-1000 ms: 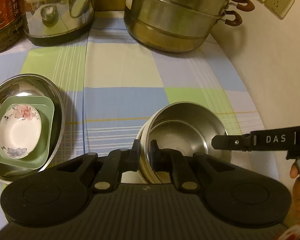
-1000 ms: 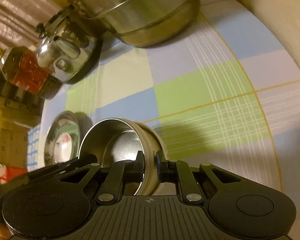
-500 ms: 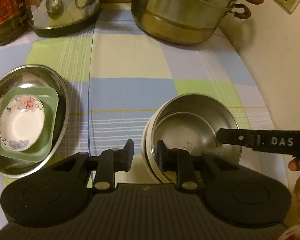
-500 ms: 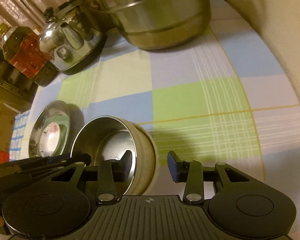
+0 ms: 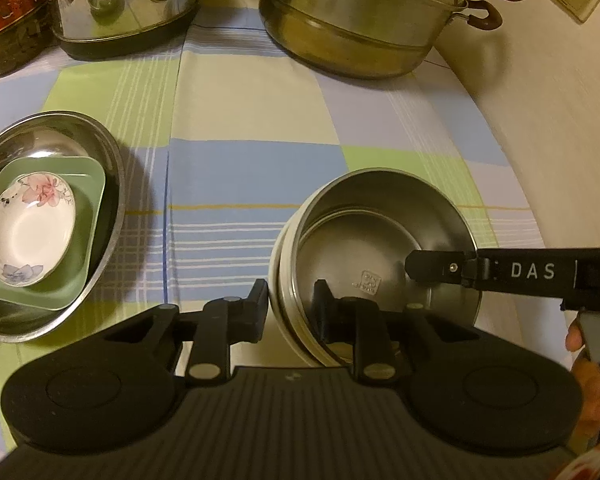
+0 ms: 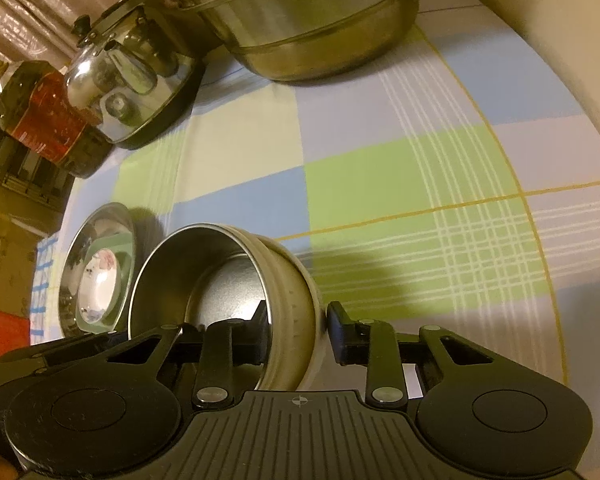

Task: Organize plates and bowls
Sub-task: 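Lift the bowl stack with the right gripper toward the steel plate, then carry the bowl stack with the right gripper over the floral saucer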

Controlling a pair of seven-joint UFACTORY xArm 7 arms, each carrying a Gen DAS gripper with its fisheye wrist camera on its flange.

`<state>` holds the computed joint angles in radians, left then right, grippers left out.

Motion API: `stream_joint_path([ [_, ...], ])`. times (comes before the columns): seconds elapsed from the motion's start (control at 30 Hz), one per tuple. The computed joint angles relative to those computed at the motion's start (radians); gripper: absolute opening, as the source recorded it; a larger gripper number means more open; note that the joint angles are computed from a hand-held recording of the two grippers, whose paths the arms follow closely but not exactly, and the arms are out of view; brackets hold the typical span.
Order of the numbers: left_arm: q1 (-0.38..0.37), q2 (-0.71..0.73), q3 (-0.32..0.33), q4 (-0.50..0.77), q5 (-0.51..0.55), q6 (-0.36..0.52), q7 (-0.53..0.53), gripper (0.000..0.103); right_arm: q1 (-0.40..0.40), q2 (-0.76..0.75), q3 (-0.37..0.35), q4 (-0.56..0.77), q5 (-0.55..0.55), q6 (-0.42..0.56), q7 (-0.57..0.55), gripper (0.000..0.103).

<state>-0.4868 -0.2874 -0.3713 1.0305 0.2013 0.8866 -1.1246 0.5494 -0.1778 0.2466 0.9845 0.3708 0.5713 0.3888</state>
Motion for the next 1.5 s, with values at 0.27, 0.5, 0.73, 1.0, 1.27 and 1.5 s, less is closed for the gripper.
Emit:
stream_joint_path([
  [0.27,0.002,-0.078,-0.009,-0.048,-0.018,0.060,-0.045,0.022,0.023,0.036,0.013,0.046,0.015,0.033,-0.036,0.029],
  [0.5,0.008,-0.198,-0.038,-0.117,-0.057,0.134,-0.105,0.022,0.054,0.082,0.038,0.102,0.035,0.062,-0.098,0.029],
  [0.73,0.018,-0.269,-0.068,-0.145,-0.081,0.195,-0.161,0.022,0.077,0.111,0.056,0.130,0.041,0.071,-0.152,0.029],
  [1.0,0.034,-0.281,-0.088,-0.150,-0.079,0.195,-0.212,0.022,0.078,0.119,0.057,0.136,0.044,0.077,-0.158,0.029],
  [1.27,0.044,-0.253,-0.113,-0.116,-0.050,0.233,-0.254,0.021,0.082,0.108,0.060,0.118,0.032,0.053,-0.144,0.029],
  [1.5,0.029,-0.261,-0.109,-0.127,-0.033,0.223,-0.272,0.021,0.089,0.086,0.066,0.082,0.004,0.007,-0.113,0.027],
])
